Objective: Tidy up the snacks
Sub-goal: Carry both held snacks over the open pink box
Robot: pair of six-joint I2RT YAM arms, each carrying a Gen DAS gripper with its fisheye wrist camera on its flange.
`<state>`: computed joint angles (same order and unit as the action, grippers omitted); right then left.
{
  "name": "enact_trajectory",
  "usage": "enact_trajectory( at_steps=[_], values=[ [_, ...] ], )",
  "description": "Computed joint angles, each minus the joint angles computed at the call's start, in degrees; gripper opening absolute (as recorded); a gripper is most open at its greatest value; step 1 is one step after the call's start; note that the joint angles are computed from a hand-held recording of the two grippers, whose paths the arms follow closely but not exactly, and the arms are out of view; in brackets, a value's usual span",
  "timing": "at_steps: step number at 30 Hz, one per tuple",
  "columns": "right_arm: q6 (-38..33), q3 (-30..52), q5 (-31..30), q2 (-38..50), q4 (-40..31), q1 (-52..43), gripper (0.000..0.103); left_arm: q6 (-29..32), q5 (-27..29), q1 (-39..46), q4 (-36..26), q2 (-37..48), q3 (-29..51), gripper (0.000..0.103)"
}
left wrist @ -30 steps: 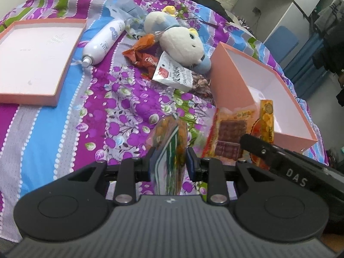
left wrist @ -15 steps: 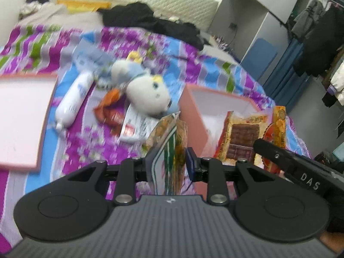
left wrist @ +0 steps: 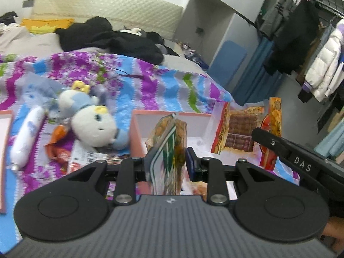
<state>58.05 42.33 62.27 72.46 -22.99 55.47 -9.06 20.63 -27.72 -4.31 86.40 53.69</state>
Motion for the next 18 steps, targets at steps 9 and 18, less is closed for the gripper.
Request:
enact_trajectory(
  at_steps=[9, 18],
  values=[
    [-3.1, -14.2, -9.4, -7.0, 7.9, -12.1, 0.009, -0.2, -4.3, -9.2, 0.9, 14.7, 9.8, 0.033],
    [-4.2, -21.4, -18.7, 2.7, 22.6, -19.8, 0.011, 1.4, -6.2, -12.7, -2.4, 27.4, 19.3, 0.033]
  ],
)
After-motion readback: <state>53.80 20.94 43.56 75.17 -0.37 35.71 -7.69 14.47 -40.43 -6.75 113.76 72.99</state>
